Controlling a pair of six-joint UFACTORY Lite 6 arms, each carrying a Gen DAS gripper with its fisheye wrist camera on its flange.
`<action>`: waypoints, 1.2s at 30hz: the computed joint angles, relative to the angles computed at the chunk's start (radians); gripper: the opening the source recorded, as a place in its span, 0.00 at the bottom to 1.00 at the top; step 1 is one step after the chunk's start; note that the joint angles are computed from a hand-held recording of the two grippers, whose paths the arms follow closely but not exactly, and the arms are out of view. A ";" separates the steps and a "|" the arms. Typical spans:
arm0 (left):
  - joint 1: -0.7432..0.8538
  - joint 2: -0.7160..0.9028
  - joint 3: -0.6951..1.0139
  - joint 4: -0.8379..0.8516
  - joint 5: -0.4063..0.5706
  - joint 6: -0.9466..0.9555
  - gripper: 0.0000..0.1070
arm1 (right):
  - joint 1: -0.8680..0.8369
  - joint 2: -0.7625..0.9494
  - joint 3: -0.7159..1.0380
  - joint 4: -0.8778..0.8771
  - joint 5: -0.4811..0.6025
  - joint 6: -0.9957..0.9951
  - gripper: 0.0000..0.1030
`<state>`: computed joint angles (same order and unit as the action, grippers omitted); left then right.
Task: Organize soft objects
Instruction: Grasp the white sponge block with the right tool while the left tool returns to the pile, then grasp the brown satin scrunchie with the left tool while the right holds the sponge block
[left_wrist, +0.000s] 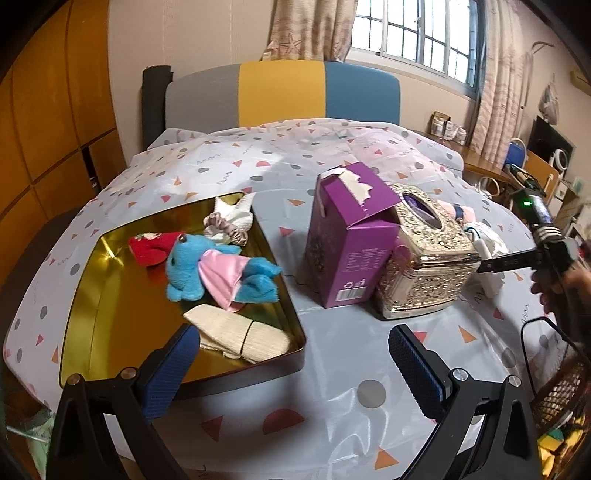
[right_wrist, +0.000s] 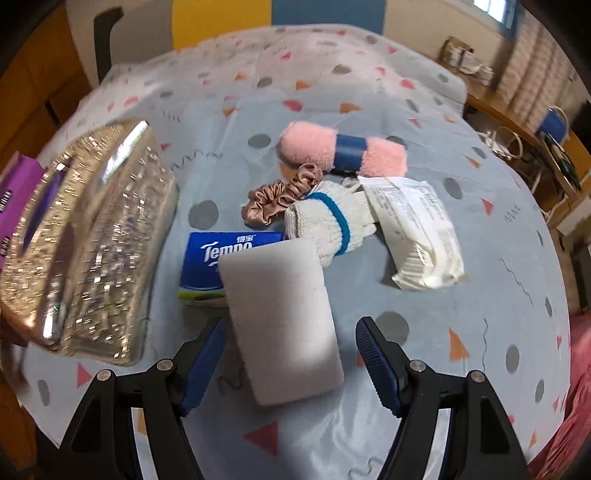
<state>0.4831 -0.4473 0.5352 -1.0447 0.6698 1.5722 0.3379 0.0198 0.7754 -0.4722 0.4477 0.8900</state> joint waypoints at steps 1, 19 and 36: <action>-0.004 -0.002 0.000 0.000 0.008 0.003 0.96 | -0.014 0.020 0.010 0.029 -0.009 -0.045 0.72; -0.593 -0.017 0.227 0.273 0.058 -0.378 0.96 | -0.464 -0.440 -0.318 0.433 -0.166 -0.322 0.55; -1.148 0.867 1.074 0.826 0.059 -1.106 0.95 | -0.680 -0.575 -0.386 0.950 -0.151 -0.791 0.55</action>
